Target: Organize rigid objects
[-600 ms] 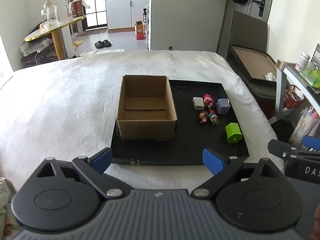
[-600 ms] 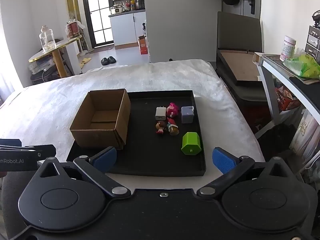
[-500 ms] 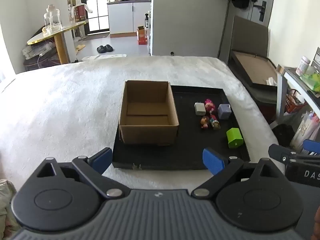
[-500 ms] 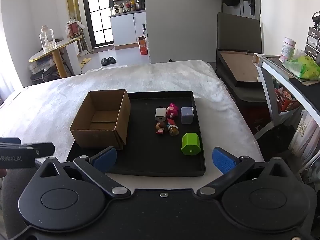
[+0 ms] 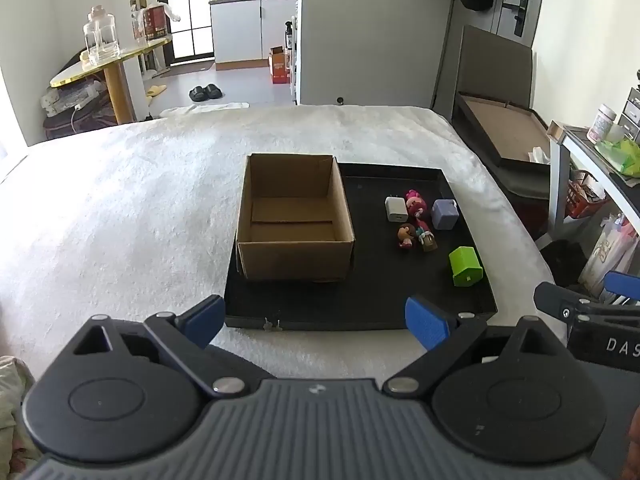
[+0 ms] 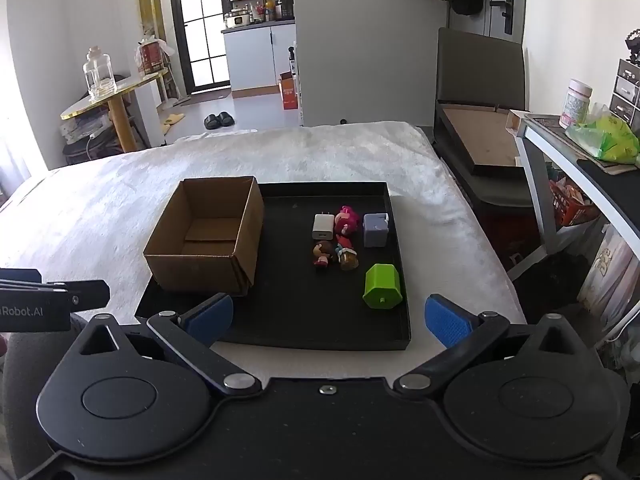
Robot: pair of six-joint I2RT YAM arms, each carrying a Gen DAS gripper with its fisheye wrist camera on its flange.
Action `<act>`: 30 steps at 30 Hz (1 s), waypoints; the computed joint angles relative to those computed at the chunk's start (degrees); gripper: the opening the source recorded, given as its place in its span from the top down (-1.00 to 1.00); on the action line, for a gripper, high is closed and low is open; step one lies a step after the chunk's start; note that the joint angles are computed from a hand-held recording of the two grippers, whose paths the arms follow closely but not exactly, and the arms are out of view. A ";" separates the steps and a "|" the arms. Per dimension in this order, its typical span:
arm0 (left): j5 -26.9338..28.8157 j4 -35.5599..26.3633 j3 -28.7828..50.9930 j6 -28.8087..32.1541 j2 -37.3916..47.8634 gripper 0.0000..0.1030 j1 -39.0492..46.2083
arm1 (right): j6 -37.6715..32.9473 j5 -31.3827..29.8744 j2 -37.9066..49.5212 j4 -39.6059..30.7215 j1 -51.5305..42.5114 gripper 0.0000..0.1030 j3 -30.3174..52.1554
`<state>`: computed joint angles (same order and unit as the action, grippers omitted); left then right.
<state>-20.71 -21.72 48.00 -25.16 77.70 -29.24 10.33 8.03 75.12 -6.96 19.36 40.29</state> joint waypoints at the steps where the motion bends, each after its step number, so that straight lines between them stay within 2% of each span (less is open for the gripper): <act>1: -0.27 0.01 -0.13 0.12 -0.17 -0.87 -0.10 | -0.06 0.20 -0.15 0.08 0.13 -1.00 -0.12; 11: -1.62 0.04 -0.44 -0.13 -0.18 -0.87 -0.95 | -0.08 0.85 -0.96 -0.03 0.06 -1.00 -0.73; 18: -2.88 0.41 -0.31 0.16 0.20 -0.87 -1.93 | -0.36 3.70 -2.68 0.00 0.53 -1.00 -1.54; 30: -3.01 -0.39 -0.39 -0.39 -0.31 -0.87 -2.10 | -0.07 4.05 -3.54 -0.39 0.08 -1.00 -2.12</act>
<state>-23.72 -22.11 47.61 -25.56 77.39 -31.33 10.26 12.09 71.58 -7.35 19.44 38.17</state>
